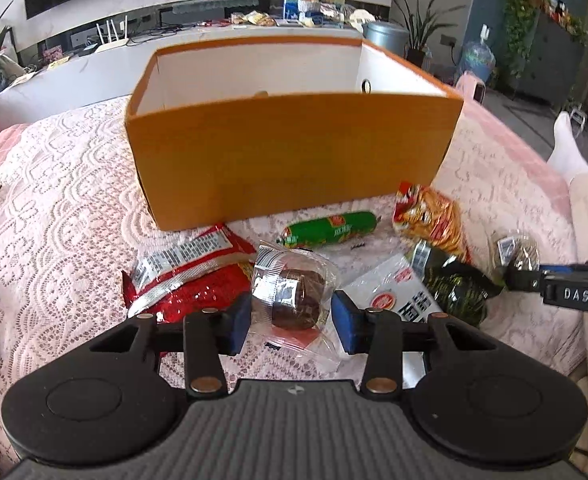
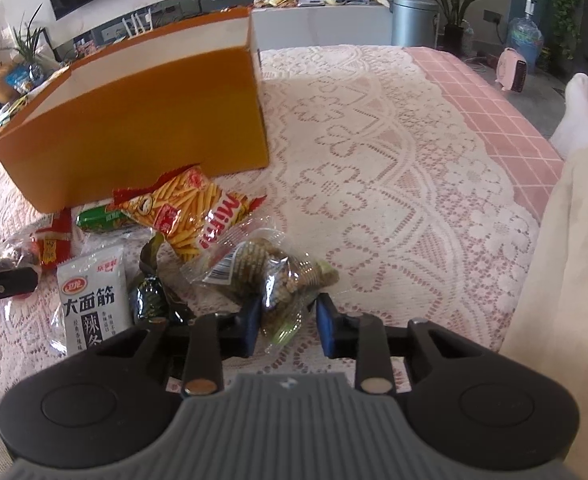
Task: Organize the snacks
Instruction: 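Grasp the clear dark-snack bag with the right tool while the left tool grasps the small clear wrapped snack, then carry both snacks into the orange box and open both tools to release them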
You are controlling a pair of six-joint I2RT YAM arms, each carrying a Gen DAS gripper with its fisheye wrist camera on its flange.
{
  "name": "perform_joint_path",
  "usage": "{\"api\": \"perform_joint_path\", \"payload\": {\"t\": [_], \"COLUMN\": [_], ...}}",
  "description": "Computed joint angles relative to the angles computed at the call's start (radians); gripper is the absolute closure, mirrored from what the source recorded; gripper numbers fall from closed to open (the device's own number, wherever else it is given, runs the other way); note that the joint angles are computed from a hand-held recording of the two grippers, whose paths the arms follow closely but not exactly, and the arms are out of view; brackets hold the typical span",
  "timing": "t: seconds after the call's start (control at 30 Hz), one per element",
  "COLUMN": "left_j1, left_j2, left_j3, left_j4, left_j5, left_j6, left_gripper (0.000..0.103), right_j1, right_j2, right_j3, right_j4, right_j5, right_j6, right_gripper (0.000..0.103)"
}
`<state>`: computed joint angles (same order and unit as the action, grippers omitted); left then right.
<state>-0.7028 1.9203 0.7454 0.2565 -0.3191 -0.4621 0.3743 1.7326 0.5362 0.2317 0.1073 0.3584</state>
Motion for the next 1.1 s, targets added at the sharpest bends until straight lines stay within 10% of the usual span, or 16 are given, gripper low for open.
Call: {"api": "perform_joint_path", "payload": {"t": [1.1], "left_j1": [0.037], "left_j2": [-0.197], "left_j3": [0.152], "left_j4": [-0.117], "left_j5": [-0.037], "left_j6": [0.069], "left_gripper": [0.056], "right_j1": [0.069], "right_j2": [-0.239], "right_j3": [0.254], "right_j4": [-0.237], "right_j5": [-0.030], "right_j6": [-0.135], "right_gripper": [0.081]}}
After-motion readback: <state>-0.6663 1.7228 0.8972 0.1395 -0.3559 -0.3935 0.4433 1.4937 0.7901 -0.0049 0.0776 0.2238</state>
